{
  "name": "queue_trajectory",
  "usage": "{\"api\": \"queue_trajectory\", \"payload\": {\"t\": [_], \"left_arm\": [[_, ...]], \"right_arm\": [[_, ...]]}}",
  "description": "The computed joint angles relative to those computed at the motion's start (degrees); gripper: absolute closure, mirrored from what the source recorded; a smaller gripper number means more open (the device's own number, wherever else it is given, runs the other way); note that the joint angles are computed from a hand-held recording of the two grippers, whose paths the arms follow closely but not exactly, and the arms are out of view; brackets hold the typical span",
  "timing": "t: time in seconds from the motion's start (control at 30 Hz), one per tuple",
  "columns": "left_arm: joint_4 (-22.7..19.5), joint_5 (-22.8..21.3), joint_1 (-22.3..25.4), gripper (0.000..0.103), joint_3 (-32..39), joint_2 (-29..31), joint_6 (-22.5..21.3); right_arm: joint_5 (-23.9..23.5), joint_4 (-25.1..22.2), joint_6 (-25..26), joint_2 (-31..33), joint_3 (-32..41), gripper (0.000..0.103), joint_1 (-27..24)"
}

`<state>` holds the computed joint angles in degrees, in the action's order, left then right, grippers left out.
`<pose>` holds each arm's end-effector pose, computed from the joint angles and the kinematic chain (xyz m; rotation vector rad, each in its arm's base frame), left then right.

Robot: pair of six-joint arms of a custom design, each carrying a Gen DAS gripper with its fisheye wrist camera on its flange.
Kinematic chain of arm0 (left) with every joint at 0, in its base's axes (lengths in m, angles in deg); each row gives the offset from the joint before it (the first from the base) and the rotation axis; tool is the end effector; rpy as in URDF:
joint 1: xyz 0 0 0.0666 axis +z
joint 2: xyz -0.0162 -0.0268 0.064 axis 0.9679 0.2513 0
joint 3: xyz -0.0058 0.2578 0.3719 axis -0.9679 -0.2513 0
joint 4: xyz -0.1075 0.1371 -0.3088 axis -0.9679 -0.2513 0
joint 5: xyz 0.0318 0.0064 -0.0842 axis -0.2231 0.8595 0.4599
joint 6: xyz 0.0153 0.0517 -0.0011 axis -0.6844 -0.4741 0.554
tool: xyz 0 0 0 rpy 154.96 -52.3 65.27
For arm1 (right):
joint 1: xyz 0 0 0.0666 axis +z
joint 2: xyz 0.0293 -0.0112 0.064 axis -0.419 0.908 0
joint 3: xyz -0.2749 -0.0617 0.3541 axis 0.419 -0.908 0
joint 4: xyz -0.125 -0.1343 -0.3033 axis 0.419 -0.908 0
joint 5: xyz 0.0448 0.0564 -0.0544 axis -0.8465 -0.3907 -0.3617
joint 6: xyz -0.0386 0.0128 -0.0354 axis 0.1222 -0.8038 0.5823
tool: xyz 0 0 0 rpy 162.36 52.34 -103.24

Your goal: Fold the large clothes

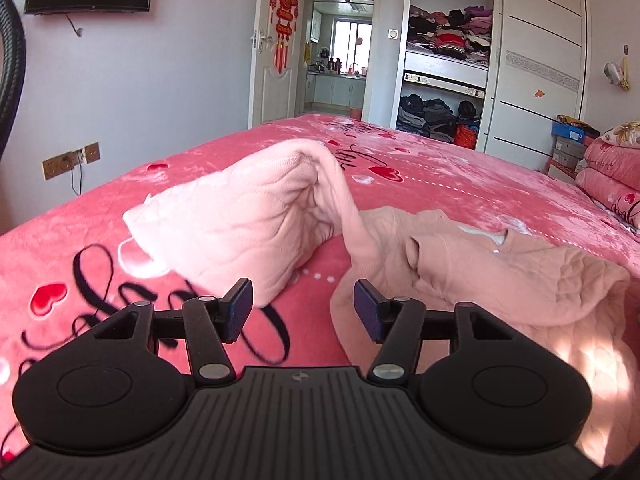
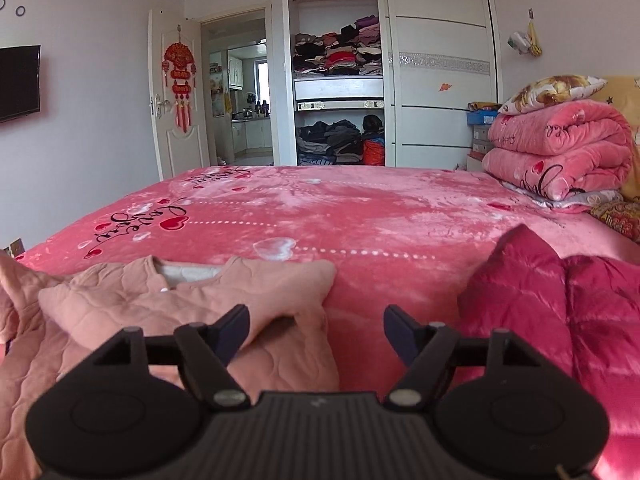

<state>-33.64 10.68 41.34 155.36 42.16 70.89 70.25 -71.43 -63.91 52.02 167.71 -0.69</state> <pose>0.4365 -0.2681 0.4875 -0.3397 2.0268 0.0831 0.5310 0.2242 0.4992 0.0279 1.9756 0.0971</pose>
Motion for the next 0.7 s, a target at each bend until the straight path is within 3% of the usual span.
{"api": "queue_trajectory", "payload": {"t": [0.13, 0.27, 0.47, 0.53, 0.7], "left_arm": [[-1.8, 0.9, -4.0, 0.033, -5.9, -4.6, 5.1], [-0.4, 4.6, -7.2, 0.033, -11.2, -7.3, 10.3], [2.2, 7.3, -9.5, 0.033, -13.9, -7.2, 11.5], [1.8, 9.2, -8.6, 0.033, -12.9, -6.2, 12.7], [0.1, 7.1, -8.8, 0.033, -11.6, -4.2, 13.2]], "right_arm": [[-1.2, 0.7, -4.0, -7.3, -10.6, 0.026, 1.6], [-1.6, -1.5, -10.5, -12.5, -17.9, 0.025, 2.8], [-2.6, -2.5, -19.5, -17.4, -25.6, 0.025, 4.0], [-5.4, -2.8, -21.0, -17.7, -26.5, 0.025, 3.6], [-11.0, 1.3, -23.8, -17.6, -29.3, 0.025, 2.5]]}}
